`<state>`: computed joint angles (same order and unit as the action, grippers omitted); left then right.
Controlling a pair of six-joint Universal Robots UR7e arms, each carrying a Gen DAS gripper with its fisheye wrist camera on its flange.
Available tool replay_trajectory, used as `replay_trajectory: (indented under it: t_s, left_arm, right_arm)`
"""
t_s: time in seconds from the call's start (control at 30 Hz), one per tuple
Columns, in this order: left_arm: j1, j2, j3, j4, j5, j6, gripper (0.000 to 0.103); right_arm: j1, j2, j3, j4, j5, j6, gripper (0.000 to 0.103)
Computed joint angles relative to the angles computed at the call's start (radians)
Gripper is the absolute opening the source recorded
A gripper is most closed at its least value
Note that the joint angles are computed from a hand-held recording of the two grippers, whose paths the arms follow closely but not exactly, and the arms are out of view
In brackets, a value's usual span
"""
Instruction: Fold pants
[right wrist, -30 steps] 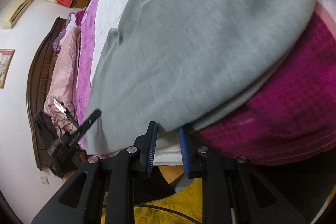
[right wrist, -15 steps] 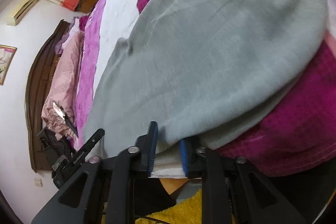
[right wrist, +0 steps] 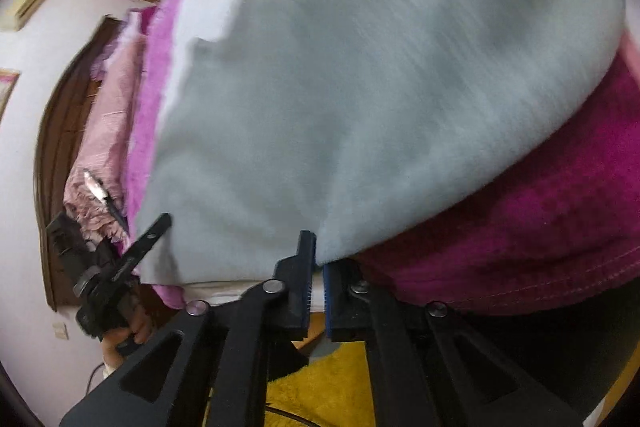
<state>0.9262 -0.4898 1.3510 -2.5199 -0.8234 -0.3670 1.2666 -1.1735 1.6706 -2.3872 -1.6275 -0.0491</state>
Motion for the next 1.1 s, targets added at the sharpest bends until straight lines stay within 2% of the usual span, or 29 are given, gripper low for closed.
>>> replay_trajectory:
  t_s: [0.07, 0.2, 0.33, 0.43, 0.57, 0.6, 0.7, 0.73, 0.77, 0.87, 1.0, 1.1]
  left_arm:
    - [-0.001, 0.001, -0.002, 0.004, 0.001, 0.001, 0.011]
    - [0.000, 0.000, -0.005, 0.009, 0.002, -0.003, 0.011]
    - [-0.005, -0.011, 0.008, 0.012, 0.030, -0.015, 0.011]
    - [-0.013, -0.031, 0.032, 0.021, 0.085, -0.045, 0.011]
    - [-0.006, -0.079, 0.081, 0.053, 0.153, -0.129, 0.011]
    - [-0.003, -0.092, 0.093, 0.065, 0.170, -0.157, 0.011]
    - [0.015, -0.135, 0.135, 0.092, 0.213, -0.236, 0.011]
    - [0.023, -0.150, 0.152, 0.094, 0.229, -0.260, 0.011]
    - [0.030, -0.160, 0.165, 0.090, 0.235, -0.271, 0.011]
    - [0.051, -0.194, 0.211, 0.013, 0.217, -0.258, 0.011]
    - [0.052, -0.205, 0.218, 0.011, 0.217, -0.268, 0.011]
    - [0.040, -0.202, 0.211, 0.054, 0.241, -0.282, 0.011]
  right_arm:
    - [-0.003, -0.014, -0.009, 0.041, 0.008, -0.022, 0.001]
    - [0.037, -0.064, -0.007, 0.034, -0.089, -0.138, 0.001]
    - [0.084, -0.073, -0.041, -0.091, -0.164, -0.251, 0.002]
    - [0.106, -0.002, -0.137, -0.170, -0.168, -0.287, 0.003]
    - [0.120, 0.117, -0.278, -0.168, -0.201, -0.307, 0.003]
    - [0.123, 0.146, -0.302, -0.172, -0.225, -0.315, 0.003]
    - [0.130, 0.237, -0.361, -0.265, -0.411, -0.357, 0.002]
    - [0.117, 0.262, -0.376, -0.306, -0.442, -0.377, 0.000]
    - [0.107, 0.269, -0.384, -0.313, -0.432, -0.382, 0.000]
    - [0.071, 0.247, -0.376, -0.316, -0.334, -0.391, 0.000]
    - [0.077, 0.233, -0.369, -0.303, -0.346, -0.400, 0.000]
    - [0.079, 0.193, -0.357, -0.242, -0.326, -0.350, 0.000]
